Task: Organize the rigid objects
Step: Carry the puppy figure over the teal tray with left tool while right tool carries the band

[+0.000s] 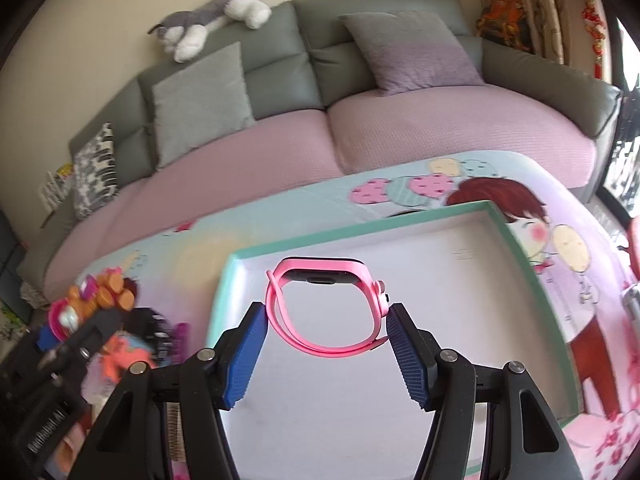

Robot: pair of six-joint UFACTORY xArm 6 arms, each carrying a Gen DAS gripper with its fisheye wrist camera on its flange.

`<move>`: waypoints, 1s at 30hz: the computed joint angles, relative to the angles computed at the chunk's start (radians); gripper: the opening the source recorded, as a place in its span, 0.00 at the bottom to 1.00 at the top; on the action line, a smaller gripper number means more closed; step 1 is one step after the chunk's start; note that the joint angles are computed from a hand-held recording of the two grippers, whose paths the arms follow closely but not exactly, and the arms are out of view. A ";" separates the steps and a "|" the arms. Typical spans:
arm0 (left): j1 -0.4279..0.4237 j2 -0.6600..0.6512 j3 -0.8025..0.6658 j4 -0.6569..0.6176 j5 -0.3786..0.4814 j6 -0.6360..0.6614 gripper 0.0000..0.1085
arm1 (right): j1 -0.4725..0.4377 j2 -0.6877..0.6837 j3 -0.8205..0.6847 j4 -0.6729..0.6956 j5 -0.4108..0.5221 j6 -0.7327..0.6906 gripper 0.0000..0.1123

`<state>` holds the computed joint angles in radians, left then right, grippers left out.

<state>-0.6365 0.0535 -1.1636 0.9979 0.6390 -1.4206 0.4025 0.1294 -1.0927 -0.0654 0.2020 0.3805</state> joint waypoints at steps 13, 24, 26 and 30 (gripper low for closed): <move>-0.009 0.342 -0.364 -0.204 -0.048 0.153 0.58 | -0.121 0.049 0.000 -0.046 0.038 0.071 0.58; -0.012 0.468 -0.487 -0.322 -0.011 0.192 0.58 | -0.145 0.084 -0.018 -0.008 0.071 0.058 0.58; -0.011 0.477 -0.494 -0.331 0.005 0.186 0.58 | -0.147 0.088 -0.019 0.028 0.074 0.034 0.58; -0.009 0.484 -0.492 -0.333 0.007 0.161 0.58 | -0.153 0.099 -0.026 0.062 0.083 0.012 0.58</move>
<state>-0.6455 0.5379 -1.6559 0.6653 0.6461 -1.2592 0.2498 0.2288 -1.1184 -0.0036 0.2852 0.3920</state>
